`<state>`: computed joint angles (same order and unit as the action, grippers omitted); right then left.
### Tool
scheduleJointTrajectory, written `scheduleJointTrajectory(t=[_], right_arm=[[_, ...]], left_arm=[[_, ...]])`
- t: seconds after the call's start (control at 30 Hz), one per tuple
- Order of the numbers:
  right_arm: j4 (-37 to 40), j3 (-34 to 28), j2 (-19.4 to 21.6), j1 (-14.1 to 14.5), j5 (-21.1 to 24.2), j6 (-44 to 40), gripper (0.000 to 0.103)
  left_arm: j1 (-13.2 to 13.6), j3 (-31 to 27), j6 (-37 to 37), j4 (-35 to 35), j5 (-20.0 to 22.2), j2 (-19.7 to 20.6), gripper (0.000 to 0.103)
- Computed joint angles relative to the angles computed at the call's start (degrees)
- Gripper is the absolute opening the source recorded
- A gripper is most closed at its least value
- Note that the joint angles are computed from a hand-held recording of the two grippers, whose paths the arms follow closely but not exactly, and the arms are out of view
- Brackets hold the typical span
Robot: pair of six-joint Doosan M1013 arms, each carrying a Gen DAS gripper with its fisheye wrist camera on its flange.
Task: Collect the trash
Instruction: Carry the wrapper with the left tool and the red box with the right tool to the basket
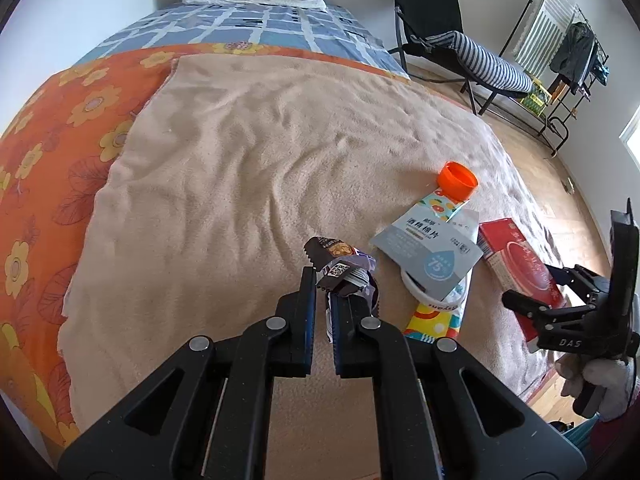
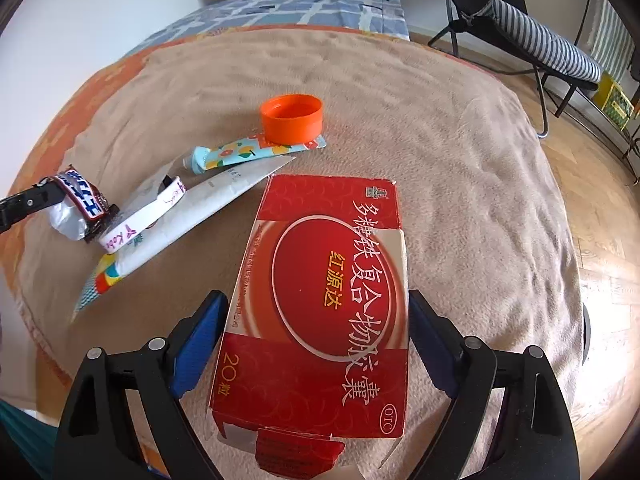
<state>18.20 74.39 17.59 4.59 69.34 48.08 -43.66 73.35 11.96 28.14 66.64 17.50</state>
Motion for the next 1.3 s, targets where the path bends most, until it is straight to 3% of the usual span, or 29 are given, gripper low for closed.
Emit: scheduleJointTrajectory(t=[0.33, 0.67, 1.3], right_arm=[[2.87, 0.06, -1.00, -0.90, -0.78, -1.35, 0.087], [6.85, 0.26, -2.56, -2.77, 1.50, -2.97, 0.087], [14.82, 7.44, -10.58, -9.05, 8.82, -11.45, 0.087]], left_arm=[[-1.19, 0.25, -1.43, 4.01, 0.35, -1.06, 0.004], [-3.24, -0.16, -1.26, 5.89, -0.02, -2.13, 0.004], [-11.47, -0.43, -0.87, 5.38, 0.59, -2.13, 0.004]])
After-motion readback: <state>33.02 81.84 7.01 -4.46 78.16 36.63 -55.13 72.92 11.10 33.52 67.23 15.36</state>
